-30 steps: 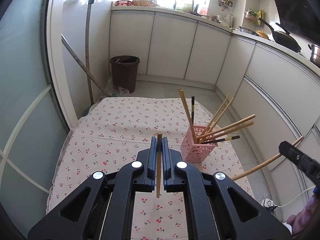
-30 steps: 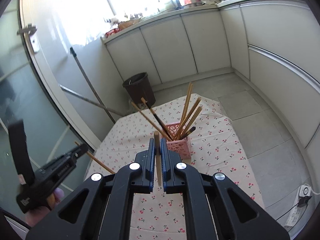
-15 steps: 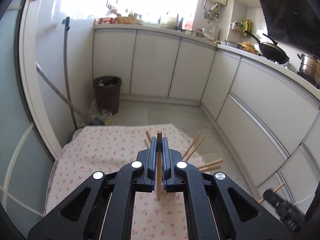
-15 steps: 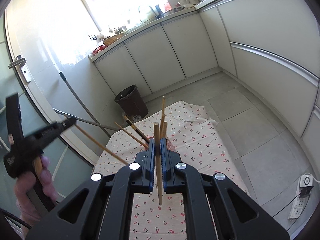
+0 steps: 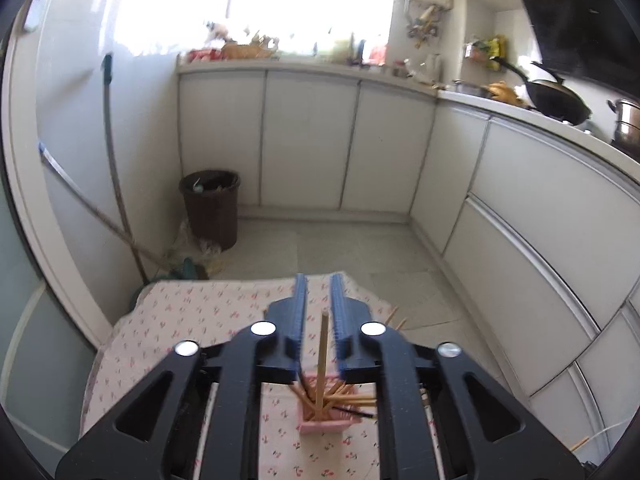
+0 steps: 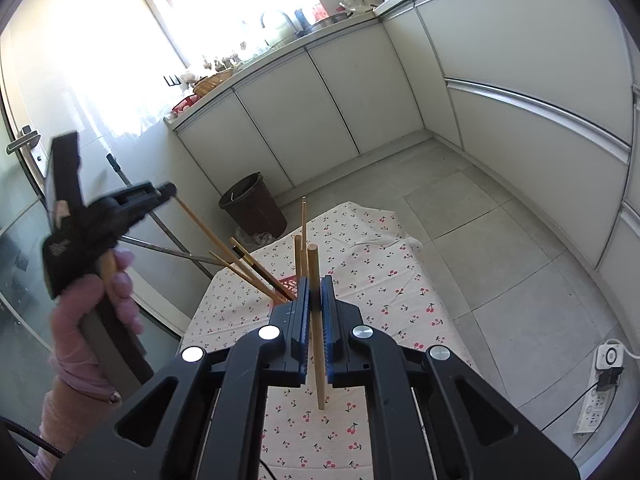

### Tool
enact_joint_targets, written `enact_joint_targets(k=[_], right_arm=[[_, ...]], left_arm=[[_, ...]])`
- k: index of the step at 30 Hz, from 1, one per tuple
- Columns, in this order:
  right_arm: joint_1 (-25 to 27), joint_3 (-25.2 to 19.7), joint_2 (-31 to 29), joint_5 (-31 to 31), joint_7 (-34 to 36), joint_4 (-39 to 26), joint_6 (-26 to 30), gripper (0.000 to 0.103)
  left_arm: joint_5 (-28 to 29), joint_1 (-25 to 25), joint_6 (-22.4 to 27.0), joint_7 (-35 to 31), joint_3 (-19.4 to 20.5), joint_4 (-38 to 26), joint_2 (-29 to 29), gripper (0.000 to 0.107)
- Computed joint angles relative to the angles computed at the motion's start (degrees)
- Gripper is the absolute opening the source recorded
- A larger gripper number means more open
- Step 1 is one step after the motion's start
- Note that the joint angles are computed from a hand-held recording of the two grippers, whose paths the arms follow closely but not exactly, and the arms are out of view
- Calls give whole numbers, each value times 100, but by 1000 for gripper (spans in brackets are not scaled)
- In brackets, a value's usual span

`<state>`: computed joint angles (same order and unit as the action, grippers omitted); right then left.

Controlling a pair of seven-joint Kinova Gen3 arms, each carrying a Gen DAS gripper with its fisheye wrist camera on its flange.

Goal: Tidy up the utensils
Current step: 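Lift both wooden chopsticks upright and carry them above the pink holder, then lower the wooden chopstick into the pink holder and open the left tool, then lower the wooden chopstick into the pink holder and open the right tool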

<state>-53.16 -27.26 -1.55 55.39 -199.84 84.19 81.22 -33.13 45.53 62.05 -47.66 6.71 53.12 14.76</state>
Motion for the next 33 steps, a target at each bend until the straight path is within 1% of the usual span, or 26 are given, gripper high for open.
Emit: enact_joint_targets(k=[1, 3, 6, 7, 10, 11, 13, 15, 17, 19, 22, 24, 27, 29, 30, 33], right_arm=[[-2, -1, 7, 11, -1, -10, 2, 6], [-9, 5, 38, 46, 29, -67, 9, 6], [-59, 36, 158, 236, 181, -300, 52, 6], [-104, 57, 217, 346, 238, -409, 117, 6], [-220, 236, 414, 638, 483, -773, 170, 6], [-238, 333, 500, 714, 623, -941, 155, 6], [-292, 542, 667, 839, 870, -1243, 138, 6], [-347, 764, 875, 961, 1119, -1567, 154, 6], [-359, 978, 1018, 948, 1298, -1782, 65, 6], [-333, 1186, 1136, 846, 1440, -1913, -64, 6], [-289, 1479, 1333, 639, 1621, -2068, -223, 6], [-233, 1660, 1436, 490, 1672, -2067, -398, 6], [-116, 1823, 1499, 226, 1616, -1916, -798, 9], [-125, 1879, 1529, 115, 1582, -1855, -892, 13], [-179, 1894, 1510, 156, 1533, -1781, -923, 13], [-339, 1874, 1519, 215, 1639, -1779, -750, 15]], left_arm=[[61, -56, -116, 155, -34, 237, -141, 26], [28, -149, -248, 394, -22, 643, -412, 29], [8, -370, -338, 569, 116, 1240, -832, 37], [93, -479, -371, 592, 158, 1443, -969, 41], [553, -858, -458, 509, 254, 1912, -1249, 42], [746, -940, -488, 447, 220, 2034, -1306, 42], [1043, -1233, -561, 365, 319, 2273, -1388, 42], [1037, -1383, -459, 305, 440, 2283, -1339, 42], [1205, -1575, -486, 145, 519, 2287, -1339, 42], [1365, -1718, -539, 21, 574, 2277, -1353, 42], [1435, -1819, -563, -59, 636, 2225, -1326, 42], [1494, -1856, -558, -107, 653, 2205, -1301, 42], [1515, -1867, -543, -116, 657, 2172, -1252, 42], [1505, -1858, -550, -117, 651, 2166, -1231, 43], [1517, -1858, -567, -119, 645, 2179, -1238, 44], [1496, -1840, -598, -87, 654, 2208, -1264, 47]])
